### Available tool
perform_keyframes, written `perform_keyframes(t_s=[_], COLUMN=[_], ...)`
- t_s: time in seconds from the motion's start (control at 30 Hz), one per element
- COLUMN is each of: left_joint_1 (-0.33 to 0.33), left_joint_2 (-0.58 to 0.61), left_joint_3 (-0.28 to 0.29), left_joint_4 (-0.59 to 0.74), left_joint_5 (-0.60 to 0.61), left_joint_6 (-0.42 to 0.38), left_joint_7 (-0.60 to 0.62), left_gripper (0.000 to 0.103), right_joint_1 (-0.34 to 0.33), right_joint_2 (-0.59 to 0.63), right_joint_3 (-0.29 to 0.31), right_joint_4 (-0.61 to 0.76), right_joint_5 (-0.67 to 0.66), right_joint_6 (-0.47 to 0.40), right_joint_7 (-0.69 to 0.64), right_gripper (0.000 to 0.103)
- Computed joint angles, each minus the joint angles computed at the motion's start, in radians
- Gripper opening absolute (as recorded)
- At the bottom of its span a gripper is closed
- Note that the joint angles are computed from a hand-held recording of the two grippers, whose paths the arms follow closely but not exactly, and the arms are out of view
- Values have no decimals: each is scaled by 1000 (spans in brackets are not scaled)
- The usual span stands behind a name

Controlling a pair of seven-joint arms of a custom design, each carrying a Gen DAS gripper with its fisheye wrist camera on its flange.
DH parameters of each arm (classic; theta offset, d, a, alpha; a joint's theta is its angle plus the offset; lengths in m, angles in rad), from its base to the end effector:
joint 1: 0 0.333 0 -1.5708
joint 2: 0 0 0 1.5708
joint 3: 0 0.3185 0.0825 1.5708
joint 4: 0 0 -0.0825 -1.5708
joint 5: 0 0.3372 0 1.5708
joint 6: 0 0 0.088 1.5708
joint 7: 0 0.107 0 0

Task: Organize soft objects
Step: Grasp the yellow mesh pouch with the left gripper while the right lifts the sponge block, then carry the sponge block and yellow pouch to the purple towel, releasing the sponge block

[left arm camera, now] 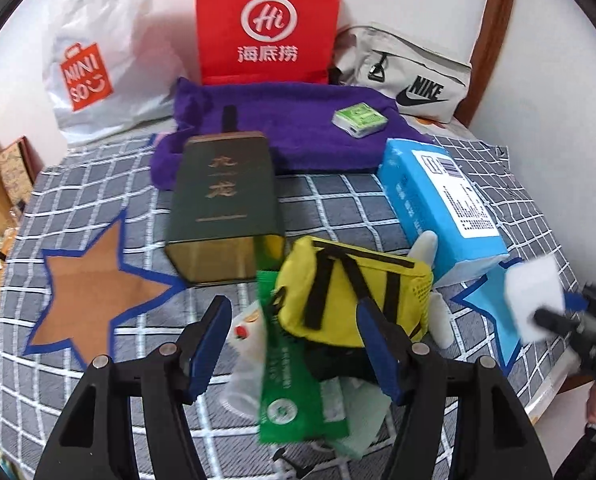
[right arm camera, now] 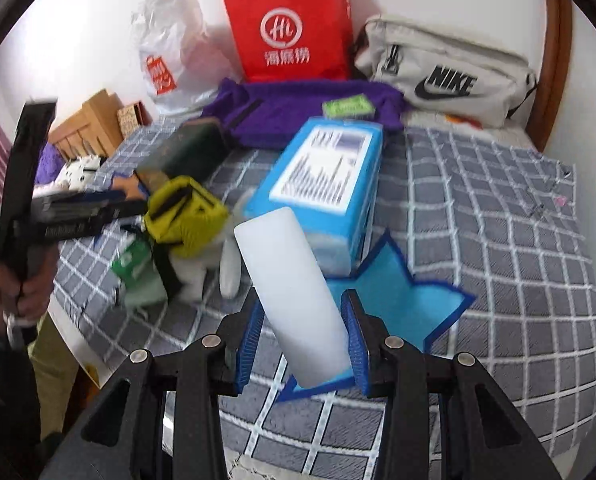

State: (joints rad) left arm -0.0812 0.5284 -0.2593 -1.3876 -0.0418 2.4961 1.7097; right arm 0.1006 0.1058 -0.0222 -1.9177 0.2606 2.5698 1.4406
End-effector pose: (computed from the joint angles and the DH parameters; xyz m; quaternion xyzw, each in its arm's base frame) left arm 0.6806 -0.1925 0.4977 -0.5347 0.7892 -0.2735 0.1280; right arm 0.5840 0.0422 0.5215 -0.6878 0.6679 -0.1279 0.2539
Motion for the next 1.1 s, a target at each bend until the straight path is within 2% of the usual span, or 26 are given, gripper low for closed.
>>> perform_keyframes(t_s=[0.17, 0.23, 0.3, 0.33, 0.4, 0.53, 0.6, 0.77, 0.93, 1.03, 1.1], left_joint_1=[-18, -24, -27, -30, -38, -21, -17, 12, -2, 21, 14], left_joint_2=[33, 50, 66, 75, 87, 112, 110, 86, 65, 30, 14], left_joint_3=[0, 1, 3, 5, 15, -7, -12, -41, -20, -42, -29], left_joint_4=[36, 56, 75, 88, 101, 139, 136, 111, 86, 48, 41], left_joint_5=[13, 21, 23, 26, 42, 15, 7, -48, -36, -74, -65], left_joint_6=[-1, -7, -16, -25, -24, -40, -30, -18, -19, 1, -24], left_joint_7=[-2, -4, -11, -17, -30, -13, -6, 32, 14, 35, 26], left_gripper=[63, 59, 47, 46, 32, 24, 14, 12, 12, 12, 12], right_joint_1=[3, 1, 2, 2, 0, -9, -8, -14, -8, -18, -19], right_joint_2=[33, 41, 40, 40, 43, 55, 58, 57, 63, 58, 55], right_joint_3=[-2, 0, 0, 0, 0, 0, -2, 2, 3, 7, 3], right_joint_4=[-4, -7, -17, -19, -14, -3, 2, 7, 14, 14, 17], right_joint_5=[-22, -11, -9, -6, 3, 36, 31, 61, 55, 91, 90], right_joint_6=[-23, -20, 1, 6, 4, 4, 4, 12, 6, 1, -8], right_joint_7=[11, 2, -8, -12, -16, -25, -22, -35, -40, -63, -63], right_gripper=[39, 40, 40, 40, 40, 40, 40, 38, 37, 37, 37])
